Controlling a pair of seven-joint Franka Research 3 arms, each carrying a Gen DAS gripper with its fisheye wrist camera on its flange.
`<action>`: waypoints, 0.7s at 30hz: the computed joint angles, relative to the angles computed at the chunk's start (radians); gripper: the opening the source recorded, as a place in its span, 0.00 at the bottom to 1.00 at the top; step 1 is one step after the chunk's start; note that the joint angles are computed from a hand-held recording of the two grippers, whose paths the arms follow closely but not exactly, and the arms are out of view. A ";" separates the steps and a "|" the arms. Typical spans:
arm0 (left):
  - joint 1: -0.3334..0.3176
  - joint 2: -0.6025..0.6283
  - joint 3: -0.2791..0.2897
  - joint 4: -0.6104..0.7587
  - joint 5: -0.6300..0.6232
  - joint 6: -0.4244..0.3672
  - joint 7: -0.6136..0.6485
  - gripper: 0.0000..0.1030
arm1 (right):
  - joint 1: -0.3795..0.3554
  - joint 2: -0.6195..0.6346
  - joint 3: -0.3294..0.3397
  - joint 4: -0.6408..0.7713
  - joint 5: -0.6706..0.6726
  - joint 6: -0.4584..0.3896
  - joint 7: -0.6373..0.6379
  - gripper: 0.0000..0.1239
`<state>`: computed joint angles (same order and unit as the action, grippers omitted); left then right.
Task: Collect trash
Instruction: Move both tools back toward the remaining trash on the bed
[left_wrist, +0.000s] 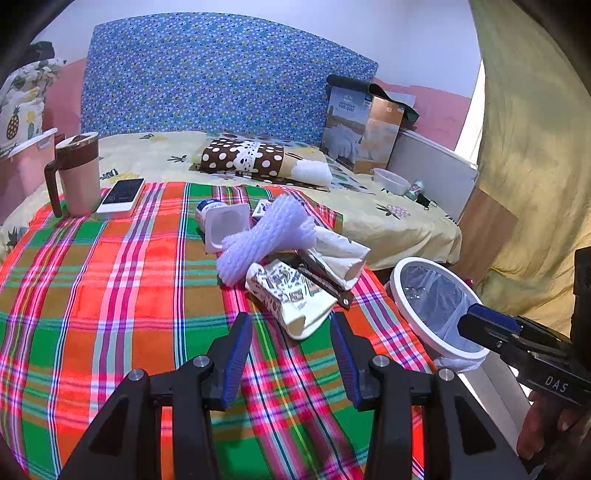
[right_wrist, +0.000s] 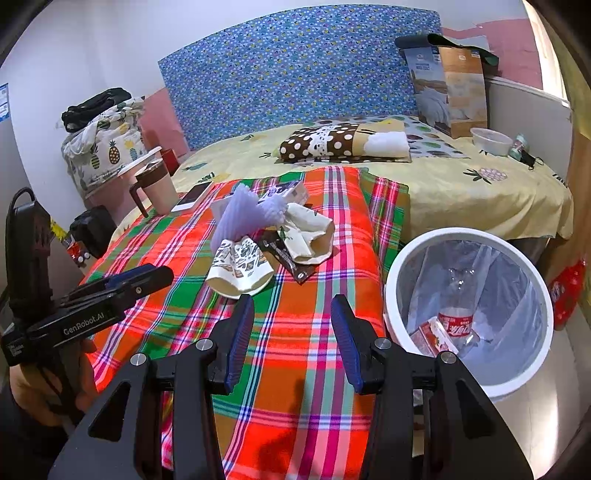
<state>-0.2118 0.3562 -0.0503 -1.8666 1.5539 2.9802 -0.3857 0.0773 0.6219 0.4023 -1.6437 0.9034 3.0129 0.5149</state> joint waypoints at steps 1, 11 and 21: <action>0.002 0.005 0.000 0.007 -0.009 -0.001 0.013 0.43 | 0.007 0.005 -0.008 0.010 -0.009 -0.005 0.008 0.37; 0.013 0.100 0.027 0.116 -0.253 0.018 0.310 0.43 | 0.071 0.084 -0.098 0.144 -0.146 -0.077 0.141 0.37; 0.042 0.254 0.004 0.288 -0.548 0.007 0.703 0.43 | 0.127 0.215 -0.178 0.352 -0.321 -0.181 0.315 0.37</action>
